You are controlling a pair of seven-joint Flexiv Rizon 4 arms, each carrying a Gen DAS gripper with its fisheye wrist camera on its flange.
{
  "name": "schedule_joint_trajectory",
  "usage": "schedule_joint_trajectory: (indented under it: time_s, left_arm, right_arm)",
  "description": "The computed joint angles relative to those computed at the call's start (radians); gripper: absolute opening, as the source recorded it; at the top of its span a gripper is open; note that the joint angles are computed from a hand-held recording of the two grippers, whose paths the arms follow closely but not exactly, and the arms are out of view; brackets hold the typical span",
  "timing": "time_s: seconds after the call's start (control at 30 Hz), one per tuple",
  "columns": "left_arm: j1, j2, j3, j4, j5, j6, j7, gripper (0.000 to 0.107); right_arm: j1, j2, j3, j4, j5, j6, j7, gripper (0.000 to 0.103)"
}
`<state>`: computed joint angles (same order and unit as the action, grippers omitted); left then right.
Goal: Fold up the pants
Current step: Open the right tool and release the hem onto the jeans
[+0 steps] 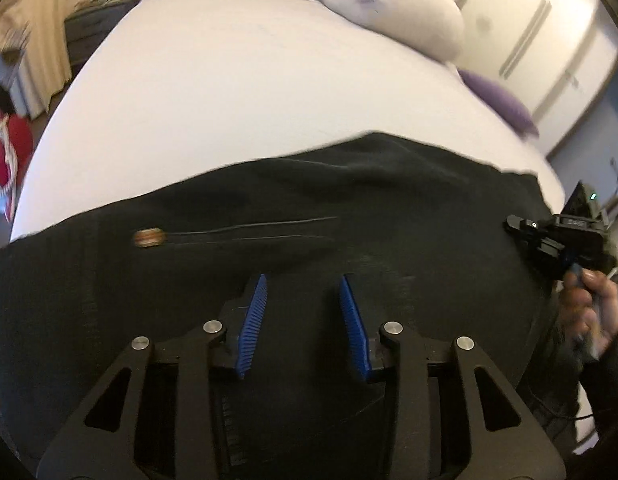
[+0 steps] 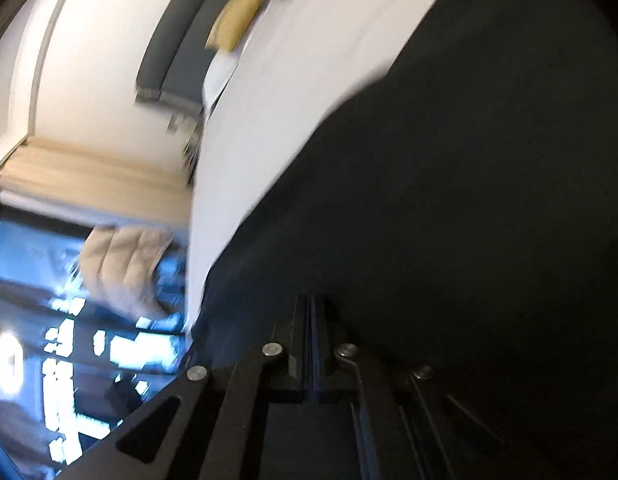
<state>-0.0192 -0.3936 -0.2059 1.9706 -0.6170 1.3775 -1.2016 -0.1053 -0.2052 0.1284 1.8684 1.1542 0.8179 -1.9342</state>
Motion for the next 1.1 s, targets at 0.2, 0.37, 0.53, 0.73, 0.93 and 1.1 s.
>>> schedule_joint_trajectory:
  time_s: [0.2, 0.37, 0.53, 0.73, 0.93, 1.1]
  left_arm:
    - [0.104, 0.059, -0.112, 0.102, -0.182, 0.061, 0.216, 0.035]
    - [0.105, 0.106, -0.106, 0.138, -0.302, 0.042, 0.353, 0.035]
    - [0.001, 0.169, 0.051, 0.151, -0.132, 0.044, 0.178, 0.036]
    - [-0.055, 0.130, -0.035, 0.080, -0.337, 0.010, 0.287, 0.048]
    - [-0.120, 0.029, -0.035, -0.036, -0.259, -0.084, 0.244, 0.048]
    - [-0.115, 0.009, 0.002, -0.050, -0.159, -0.181, 0.129, 0.047]
  right_arm:
    - [-0.082, 0.029, -0.072, 0.004, -0.031, 0.117, 0.069, 0.042]
    - [-0.173, 0.152, -0.146, 0.066, -0.024, 0.136, 0.045, 0.066]
    - [-0.178, 0.280, -0.175, 0.160, -0.028, 0.146, 0.104, 0.066]
    - [-0.144, 0.200, -0.234, 0.125, -0.016, 0.144, 0.210, 0.066]
    - [-0.193, 0.104, -0.223, 0.067, 0.074, 0.081, 0.196, 0.063]
    - [-0.253, 0.072, -0.205, 0.050, 0.172, 0.038, 0.151, 0.063]
